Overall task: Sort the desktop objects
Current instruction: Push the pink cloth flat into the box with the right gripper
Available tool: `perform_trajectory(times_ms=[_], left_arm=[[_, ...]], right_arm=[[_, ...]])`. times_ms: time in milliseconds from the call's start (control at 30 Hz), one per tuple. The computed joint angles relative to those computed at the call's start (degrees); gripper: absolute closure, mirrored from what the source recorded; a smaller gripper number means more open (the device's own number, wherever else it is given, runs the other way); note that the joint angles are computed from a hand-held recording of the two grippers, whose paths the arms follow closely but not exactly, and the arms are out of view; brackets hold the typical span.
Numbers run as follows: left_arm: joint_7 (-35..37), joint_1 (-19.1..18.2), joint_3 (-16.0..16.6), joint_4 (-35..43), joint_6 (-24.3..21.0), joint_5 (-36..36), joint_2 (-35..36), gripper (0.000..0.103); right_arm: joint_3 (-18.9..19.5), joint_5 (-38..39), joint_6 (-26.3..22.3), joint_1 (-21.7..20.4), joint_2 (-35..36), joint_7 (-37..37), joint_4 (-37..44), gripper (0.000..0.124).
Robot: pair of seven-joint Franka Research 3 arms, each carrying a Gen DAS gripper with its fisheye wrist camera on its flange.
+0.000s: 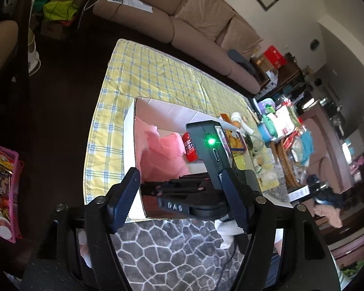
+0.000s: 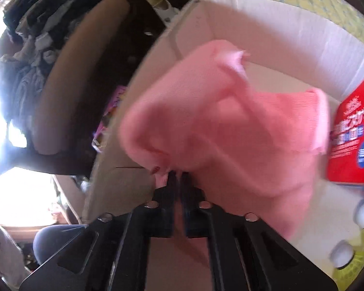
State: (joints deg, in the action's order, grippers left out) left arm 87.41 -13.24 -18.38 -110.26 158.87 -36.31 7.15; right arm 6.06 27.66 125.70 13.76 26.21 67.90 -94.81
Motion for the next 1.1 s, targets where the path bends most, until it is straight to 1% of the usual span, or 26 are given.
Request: perform_trajectory(times_ms=[67, 100, 133, 200, 233, 267, 300, 367, 400, 433, 467, 500, 533, 600, 633, 667, 733, 767, 800, 833, 933, 967, 1000, 1100], left_arm=[[-0.21, -0.03, 0.06, -0.25, 0.22, 0.26, 0.02, 0.037], [0.0, 0.03, -0.04, -0.21, 0.21, -0.06, 0.11, 0.037], [0.33, 0.12, -0.14, -0.16, 0.2, -0.48, 0.22, 0.037], [0.68, 0.15, -0.32, -0.05, 0.41, -0.94, 0.47, 0.037], [0.92, 0.24, -0.41, 0.13, 0.33, -1.28, 0.6, 0.037], [0.96, 0.25, -0.47, 0.42, 0.16, -1.39, 0.83, 0.037], [0.65, 0.16, -0.46, 0.63, 0.15, -1.01, 1.01, 0.037], [0.31, 0.09, -0.55, 0.58, 0.3, -0.65, 0.94, 0.036], [0.25, 0.1, -0.59, 0.56, 0.36, -0.62, 0.87, 0.036], [-0.04, 0.07, -0.52, 0.41, 0.55, -0.31, 0.68, 0.036], [-0.31, 0.04, -0.46, 0.33, 0.63, -0.02, 0.55, 0.035], [-0.68, 0.0, -0.36, 0.3, 0.6, 0.36, 0.46, 0.034], [-0.54, 0.09, -0.37, 0.32, 0.47, 0.27, 0.38, 0.033], [-0.67, 0.11, -0.3, 0.34, 0.57, 0.3, 0.32, 0.033], [-0.45, 0.18, -0.37, 0.35, 0.63, -0.11, 0.25, 0.033], [0.15, 0.29, -0.57, 0.53, 0.76, -1.07, 0.35, 0.033], [0.9, 0.35, -0.75, 0.78, 0.92, -2.22, 0.39, 0.033], [1.16, 0.32, -0.78, 1.03, 0.94, -2.45, 0.54, 0.032], [1.21, 0.28, -0.76, 1.29, 0.91, -2.39, 0.7, 0.032], [1.33, 0.27, -0.78, 1.48, 0.96, -2.4, 0.85, 0.032], [0.69, 0.2, -0.65, 2.31, 0.71, -1.26, 1.54, 0.031], [0.2, 0.14, -0.58, 2.59, 0.58, -0.46, 1.81, 0.03], [-0.3, 0.09, -0.54, 2.72, 0.49, 0.37, 1.96, 0.029], [-1.57, -0.04, -0.5, 3.41, -0.06, 3.36, 2.81, 0.028]], right_arm=[[-1.31, -1.3, 2.34, 0.21, -1.01, 1.98, -1.52, 0.123], [-1.53, -1.44, 2.65, -0.01, -1.3, 2.64, -1.81, 0.122], [-1.62, -1.19, 2.89, -0.41, -1.69, 3.1, -2.21, 0.117], [-1.63, -0.42, 4.02, -1.06, -2.88, 3.82, -3.46, 0.116], [-0.9, 1.96, 3.78, -2.09, -3.23, 2.94, -3.76, 0.115], [0.45, 6.9, 1.78, -4.15, -3.43, 1.04, -3.67, 0.113], [1.03, 9.46, -0.33, -4.98, -3.32, 0.26, -3.02, 0.111], [2.51, 16.04, -6.67, -7.3, -2.69, -3.33, -1.64, 0.096], [2.55, 18.13, -7.29, -7.59, -3.45, -4.51, -2.2, 0.094], [2.15, 18.72, -6.1, -7.07, -4.43, -5.08, -2.99, 0.094], [1.46, 18.7, -2.91, -6.28, -6.06, -5.41, -4.3, 0.094], [0.77, 18.42, -0.68, -5.78, -6.83, -5.22, -4.87, 0.094], [-0.09, 17.35, 3.97, -4.71, -7.96, -4.01, -5.95, 0.094], [-0.62, 16.61, 9.27, -3.8, -8.21, -2.76, -6.42, 0.094], [-1.37, 17.37, 8.94, -2.87, -7.78, -2.71, -6.09, 0.094], [-0.22, 16.23, 6.16, -3.94, -5.77, -0.88, -3.76, 0.094], [-0.64, 12.88, 3.81, -3.49, -3.12, 1.59, -0.98, 0.094], [-1.44, 8.02, 2.98, -1.85, -1.45, 4.3, 0.77, 0.094], [-0.88, 4.44, 2.49, -2.05, 0.26, 6.37, 2.61, 0.094], [-2.32, 3.44, 2.16, -1.31, 0.47, 6.55, 2.45, 0.095], [-2.65, -0.03, 3.97, -0.62, 2.78, 10.05, 4.38, 0.097], [-2.77, -1.13, 5.24, -0.28, 3.28, 11.09, 4.89, 0.103], [-2.44, -1.19, 6.73, -0.4, 3.43, 11.33, 4.99, 0.106], [-1.7, -1.27, 12.01, -0.43, 2.42, 11.55, 3.78, 0.107]])
